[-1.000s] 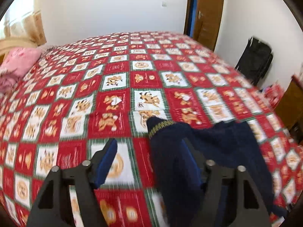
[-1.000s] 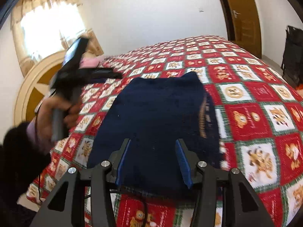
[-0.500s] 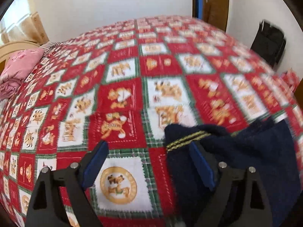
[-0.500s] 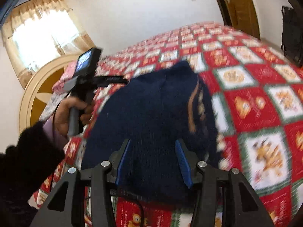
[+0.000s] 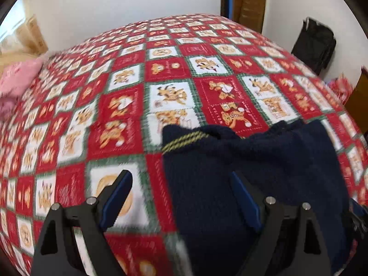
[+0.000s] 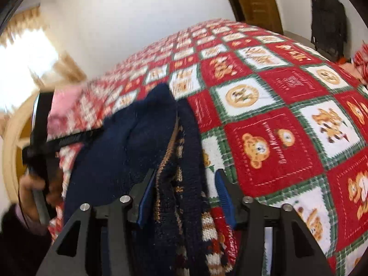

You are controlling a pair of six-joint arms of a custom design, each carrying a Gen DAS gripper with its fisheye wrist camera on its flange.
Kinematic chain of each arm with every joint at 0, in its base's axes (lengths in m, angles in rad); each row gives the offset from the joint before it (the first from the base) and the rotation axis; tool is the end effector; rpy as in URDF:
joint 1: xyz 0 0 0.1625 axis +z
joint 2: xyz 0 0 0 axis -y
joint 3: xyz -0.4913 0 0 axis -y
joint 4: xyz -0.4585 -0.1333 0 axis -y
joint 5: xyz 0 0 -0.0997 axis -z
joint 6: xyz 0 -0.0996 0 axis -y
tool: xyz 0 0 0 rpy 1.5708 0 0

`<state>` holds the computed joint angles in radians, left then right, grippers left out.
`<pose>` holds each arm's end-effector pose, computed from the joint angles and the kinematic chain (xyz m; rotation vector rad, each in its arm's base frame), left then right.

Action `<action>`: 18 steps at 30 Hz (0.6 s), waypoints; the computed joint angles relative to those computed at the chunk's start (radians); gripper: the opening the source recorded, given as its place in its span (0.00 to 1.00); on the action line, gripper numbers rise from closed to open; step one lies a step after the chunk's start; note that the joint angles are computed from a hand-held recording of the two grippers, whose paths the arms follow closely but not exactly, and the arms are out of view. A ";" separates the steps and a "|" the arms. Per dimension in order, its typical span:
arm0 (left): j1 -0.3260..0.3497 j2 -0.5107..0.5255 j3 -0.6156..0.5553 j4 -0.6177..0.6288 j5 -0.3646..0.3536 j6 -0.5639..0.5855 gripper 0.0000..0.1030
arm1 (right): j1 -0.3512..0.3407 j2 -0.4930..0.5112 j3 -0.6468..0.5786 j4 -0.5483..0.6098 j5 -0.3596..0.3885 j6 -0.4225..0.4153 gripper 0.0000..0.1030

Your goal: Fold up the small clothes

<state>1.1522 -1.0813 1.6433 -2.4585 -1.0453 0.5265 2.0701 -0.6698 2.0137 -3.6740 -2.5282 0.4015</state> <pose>-0.1338 -0.7515 0.3021 1.0709 2.3449 -0.3852 0.3329 -0.5020 0.0478 -0.3560 -2.2740 1.3189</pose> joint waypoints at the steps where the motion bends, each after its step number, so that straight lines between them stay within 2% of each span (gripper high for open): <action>1: 0.007 -0.021 -0.003 0.037 -0.032 -0.035 0.89 | 0.004 -0.002 0.009 -0.026 0.007 -0.004 0.59; 2: 0.019 -0.048 -0.007 0.085 -0.082 -0.077 0.91 | 0.003 -0.008 0.019 -0.057 0.029 -0.013 0.60; 5: 0.035 -0.106 0.031 0.107 -0.155 -0.141 0.91 | -0.004 -0.015 0.032 -0.105 0.081 -0.043 0.61; 8: 0.035 -0.145 0.086 0.105 -0.180 -0.161 0.91 | -0.016 -0.015 0.029 -0.075 0.107 -0.022 0.61; 10: 0.024 -0.168 0.147 0.054 -0.158 -0.126 0.91 | -0.024 -0.011 0.034 -0.081 0.138 -0.007 0.61; 14: 0.009 -0.178 0.202 0.042 -0.115 -0.094 0.92 | -0.032 0.000 0.037 -0.098 0.166 -0.017 0.62; 18: -0.001 -0.180 0.228 -0.021 -0.065 -0.109 1.00 | -0.049 0.017 0.044 -0.128 0.202 -0.008 0.71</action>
